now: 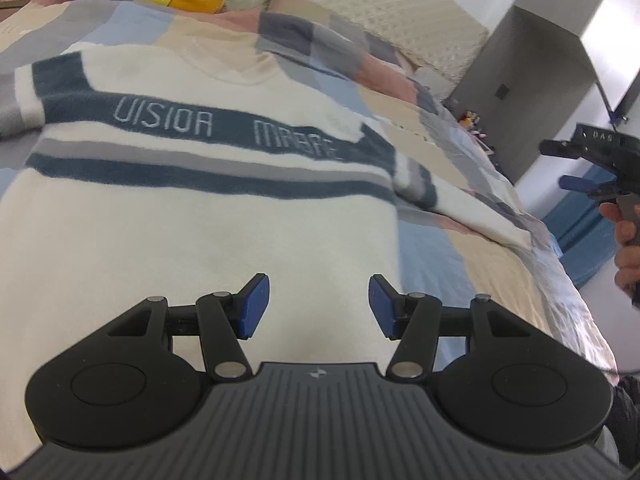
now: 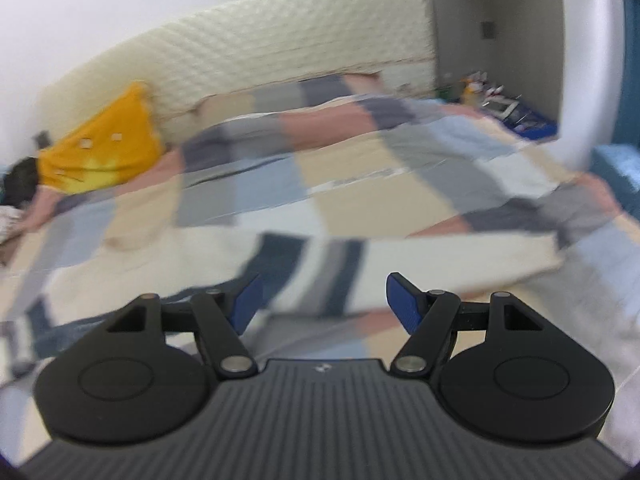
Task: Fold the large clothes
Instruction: 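Move the open left gripper to the sweater's side edge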
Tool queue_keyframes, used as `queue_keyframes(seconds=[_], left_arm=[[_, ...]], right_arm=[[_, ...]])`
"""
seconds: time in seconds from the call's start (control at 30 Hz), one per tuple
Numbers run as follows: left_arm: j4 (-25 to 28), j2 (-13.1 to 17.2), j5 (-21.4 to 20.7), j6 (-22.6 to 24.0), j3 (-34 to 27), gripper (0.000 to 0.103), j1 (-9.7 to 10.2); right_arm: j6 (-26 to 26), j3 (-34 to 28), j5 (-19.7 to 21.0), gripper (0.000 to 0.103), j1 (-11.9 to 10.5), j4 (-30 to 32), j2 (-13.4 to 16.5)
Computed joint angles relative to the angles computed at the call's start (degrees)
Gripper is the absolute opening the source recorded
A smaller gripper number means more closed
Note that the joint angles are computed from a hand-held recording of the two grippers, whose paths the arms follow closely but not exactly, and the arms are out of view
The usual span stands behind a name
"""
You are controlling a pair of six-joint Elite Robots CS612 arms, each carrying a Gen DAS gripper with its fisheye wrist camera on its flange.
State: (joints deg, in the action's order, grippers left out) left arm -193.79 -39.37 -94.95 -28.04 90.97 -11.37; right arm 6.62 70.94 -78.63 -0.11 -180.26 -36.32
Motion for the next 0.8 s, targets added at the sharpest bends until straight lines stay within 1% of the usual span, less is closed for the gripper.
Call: queue_keyframes(seconds=[0.13, 0.23, 0.3, 0.4, 0.53, 0.6, 0.7, 0.73, 0.8], left_arm=[[-1.9, -0.9, -1.1, 0.2, 2.1, 0.061, -0.39], [-2.8, -1.5, -1.4, 0.8, 3.3, 0.061, -0.91], [-3.3, -1.8, -1.8, 1.1, 4.0, 0.061, -1.25], [-3.4, -2.0, -2.8, 2.3, 4.6, 0.061, -1.8], [-2.2, -1.8, -6.3, 4.2, 4.5, 0.06, -1.97], [-1.0, -1.5, -8.0, 4.7, 3.9, 0.06, -1.99], [1.2, -0.9, -8.5, 7.0, 2.7, 0.059, -2.4], [1.7, -0.5, -8.8, 7.7, 2.3, 0.056, -2.46], [3.4, 0.3, -9.4, 8.4, 1.1, 0.047, -2.65]], right_arm=[[2.1, 6.7, 4.0, 0.07, 1.1, -3.5, -2.8], [3.8, 11.1, 4.8, 0.07, 1.8, -7.2, -4.1], [6.0, 13.1, 5.7, 0.07, 2.1, -9.6, -4.5], [11.2, 15.8, 6.4, 0.07, 2.1, -14.1, -4.5], [15.8, 17.2, 7.1, 0.07, 2.1, -17.4, -3.7], [17.1, 17.1, 6.2, 0.07, 2.2, -18.3, -3.1], [19.0, 16.3, 5.1, 0.072, 2.4, -18.4, -2.2], [19.9, 15.5, 5.1, 0.072, 2.5, -17.4, -1.9], [21.5, 13.9, 5.4, 0.072, 2.6, -14.8, -1.4]])
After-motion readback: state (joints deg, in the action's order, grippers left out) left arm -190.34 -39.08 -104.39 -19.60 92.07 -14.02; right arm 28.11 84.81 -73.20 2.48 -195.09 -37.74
